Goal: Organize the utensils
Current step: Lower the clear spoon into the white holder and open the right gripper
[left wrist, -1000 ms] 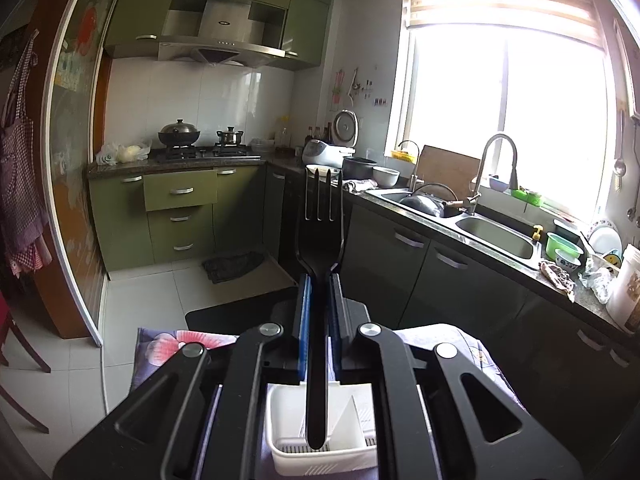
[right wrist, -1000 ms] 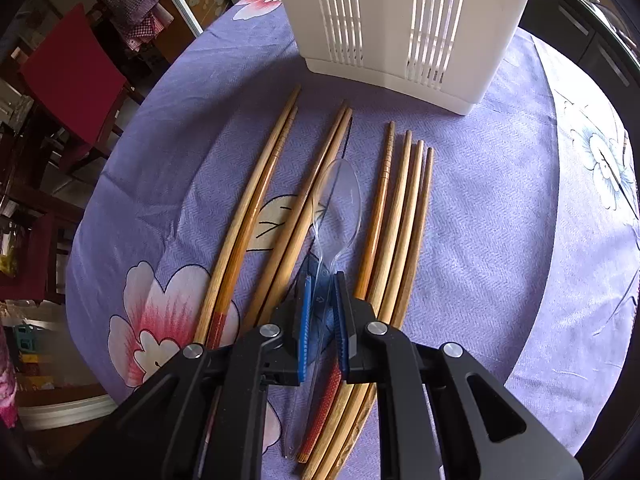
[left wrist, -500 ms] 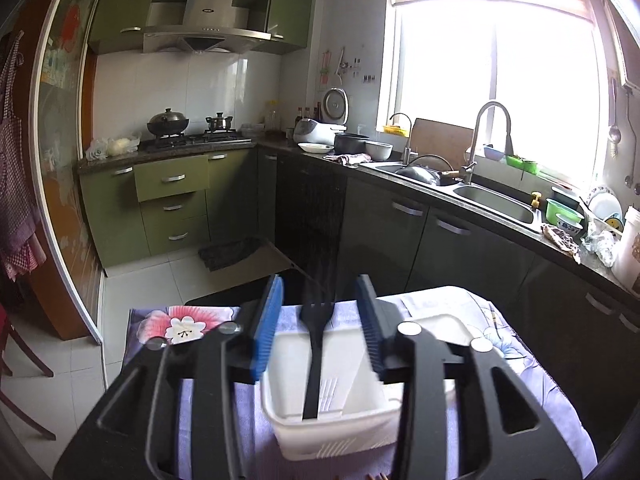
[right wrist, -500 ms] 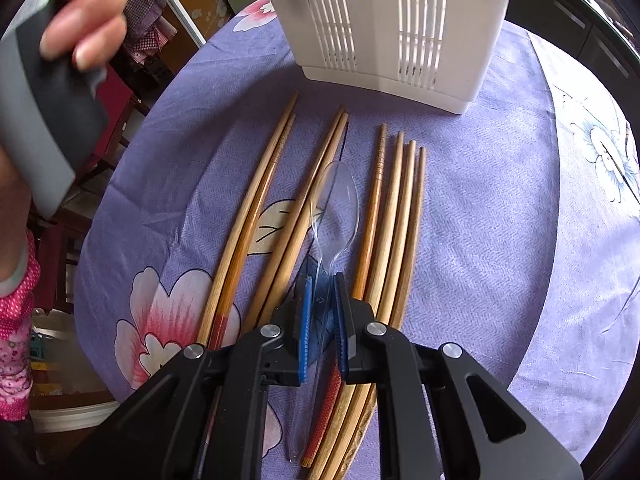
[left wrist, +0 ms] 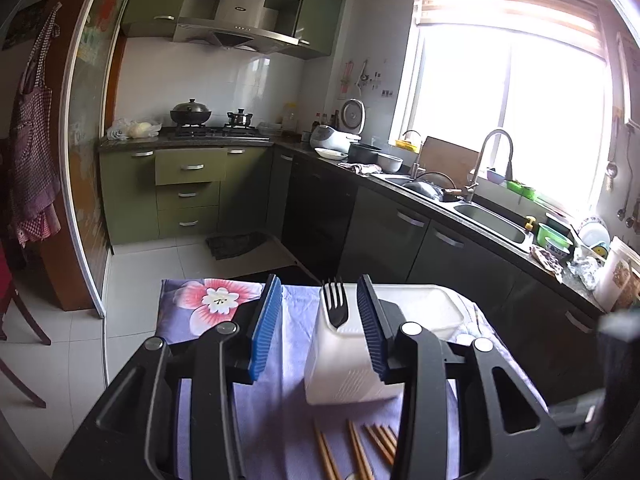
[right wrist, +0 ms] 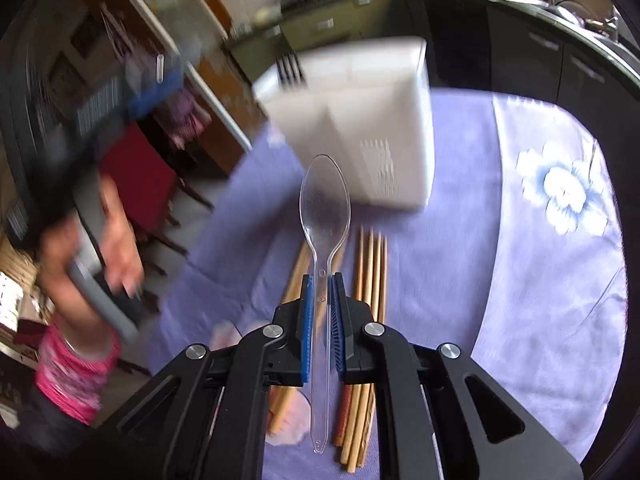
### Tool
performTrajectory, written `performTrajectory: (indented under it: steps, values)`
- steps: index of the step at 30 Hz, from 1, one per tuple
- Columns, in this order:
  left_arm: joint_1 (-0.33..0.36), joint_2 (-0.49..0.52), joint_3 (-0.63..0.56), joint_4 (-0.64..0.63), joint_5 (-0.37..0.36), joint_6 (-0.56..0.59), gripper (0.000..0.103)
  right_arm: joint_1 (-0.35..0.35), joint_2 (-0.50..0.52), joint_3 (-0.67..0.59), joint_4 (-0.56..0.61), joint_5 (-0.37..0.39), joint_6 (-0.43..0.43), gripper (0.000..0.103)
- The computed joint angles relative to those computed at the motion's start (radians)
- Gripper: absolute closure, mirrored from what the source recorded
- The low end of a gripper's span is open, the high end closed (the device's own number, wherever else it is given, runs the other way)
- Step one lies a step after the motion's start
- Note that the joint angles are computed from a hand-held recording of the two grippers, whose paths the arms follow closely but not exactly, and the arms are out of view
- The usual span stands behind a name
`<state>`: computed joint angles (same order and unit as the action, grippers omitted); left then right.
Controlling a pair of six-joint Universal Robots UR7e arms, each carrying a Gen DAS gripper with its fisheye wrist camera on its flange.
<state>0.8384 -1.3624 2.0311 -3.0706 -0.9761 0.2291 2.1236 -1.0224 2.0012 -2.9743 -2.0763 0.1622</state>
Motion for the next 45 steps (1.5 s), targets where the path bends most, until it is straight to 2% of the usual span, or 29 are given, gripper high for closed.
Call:
performTrajectory:
  steps: [3, 5, 8, 11, 13, 16, 17, 21, 25, 27, 35, 45]
  values:
    - [-0.019, -0.05, 0.052, -0.026, 0.042, 0.056, 0.064, 0.019, 0.006, -0.038, -0.156, 0.012, -0.07, 0.093]
    - [-0.026, -0.082, 0.077, -0.016, 0.061, 0.076, 0.064, 0.033, 0.041, -0.088, -0.257, -0.007, -0.138, 0.093]
    - [-0.029, -0.124, 0.095, 0.036, 0.076, 0.07, 0.062, 0.044, 0.12, -0.181, -0.405, -0.071, -0.241, 0.093]
    - [-0.025, -0.15, 0.106, 0.068, 0.078, 0.06, 0.062, 0.048, 0.218, -0.281, -0.597, -0.169, -0.403, 0.093]
    - [-0.026, -0.16, 0.117, 0.064, 0.088, 0.077, 0.062, 0.038, 0.278, -0.338, -0.706, -0.204, -0.501, 0.093]
    - [-0.029, -0.166, 0.123, 0.064, 0.093, 0.1, 0.062, 0.02, 0.345, -0.414, -0.773, -0.227, -0.585, 0.093]
    - [-0.031, -0.167, 0.123, 0.067, 0.091, 0.098, 0.062, 0.011, 0.372, -0.458, -0.759, -0.228, -0.599, 0.093]
    - [-0.03, -0.176, 0.117, 0.089, 0.066, 0.087, 0.062, -0.027, 0.384, -0.476, -0.719, -0.196, -0.583, 0.093]
    - [-0.031, -0.177, 0.12, 0.1, 0.054, 0.088, 0.061, -0.036, 0.366, -0.398, -0.787, -0.179, -0.618, 0.093]
    - [-0.03, -0.179, 0.121, 0.106, 0.05, 0.085, 0.061, -0.029, 0.354, -0.341, -0.828, -0.188, -0.62, 0.093]
    - [-0.031, -0.191, 0.126, 0.131, 0.061, 0.066, 0.06, -0.008, 0.304, -0.189, -0.847, -0.221, -0.583, 0.093]
    - [-0.046, -0.197, 0.134, 0.148, 0.072, 0.062, 0.055, -0.009, 0.307, -0.122, -0.811, -0.261, -0.549, 0.093]
